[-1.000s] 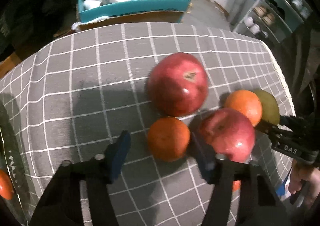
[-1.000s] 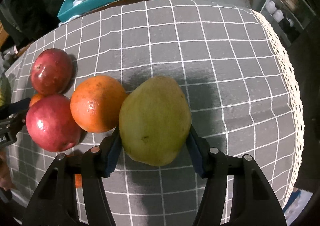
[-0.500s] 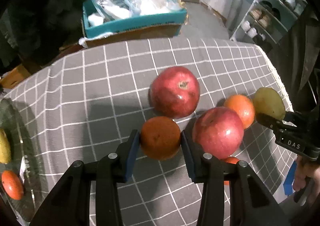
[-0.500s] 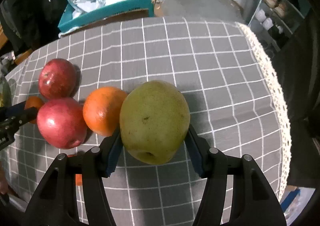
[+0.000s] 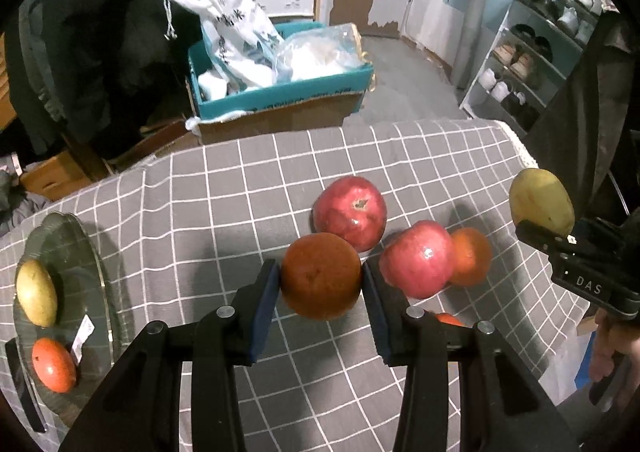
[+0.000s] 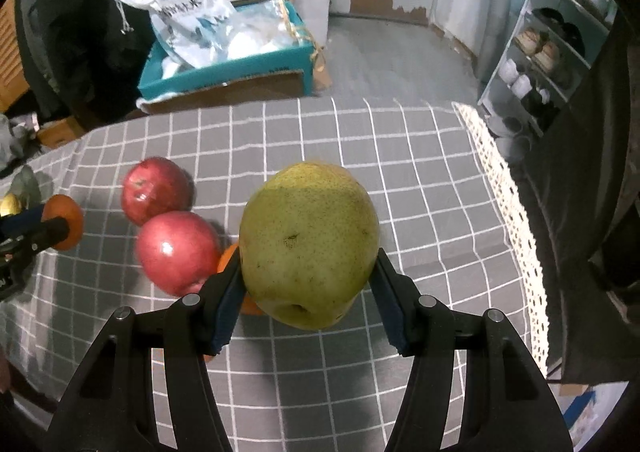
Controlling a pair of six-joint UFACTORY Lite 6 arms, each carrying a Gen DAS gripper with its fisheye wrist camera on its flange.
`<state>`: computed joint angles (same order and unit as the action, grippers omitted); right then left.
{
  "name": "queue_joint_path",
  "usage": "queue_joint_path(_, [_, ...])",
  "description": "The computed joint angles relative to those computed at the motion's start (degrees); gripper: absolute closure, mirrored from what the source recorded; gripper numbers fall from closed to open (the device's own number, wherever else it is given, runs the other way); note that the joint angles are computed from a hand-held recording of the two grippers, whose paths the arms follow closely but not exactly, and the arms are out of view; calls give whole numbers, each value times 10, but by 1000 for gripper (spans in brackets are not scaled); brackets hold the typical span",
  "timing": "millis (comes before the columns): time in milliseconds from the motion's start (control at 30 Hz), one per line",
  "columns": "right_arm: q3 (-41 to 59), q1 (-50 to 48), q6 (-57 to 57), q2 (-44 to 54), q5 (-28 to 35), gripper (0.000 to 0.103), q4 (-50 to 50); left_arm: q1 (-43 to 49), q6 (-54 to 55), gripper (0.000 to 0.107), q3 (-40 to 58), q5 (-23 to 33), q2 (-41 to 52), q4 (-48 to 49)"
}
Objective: Organize fruits
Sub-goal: 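Carry the tangerine with the left tool toward the green bowl while the right tool carries the pear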
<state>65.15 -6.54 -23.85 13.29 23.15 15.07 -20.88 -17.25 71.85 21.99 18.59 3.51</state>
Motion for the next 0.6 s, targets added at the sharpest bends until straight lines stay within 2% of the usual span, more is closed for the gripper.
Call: queue_joint_path(600, [-22, 20, -33, -125, 21, 44, 53, -8, -83, 64, -54, 26, -139, 88])
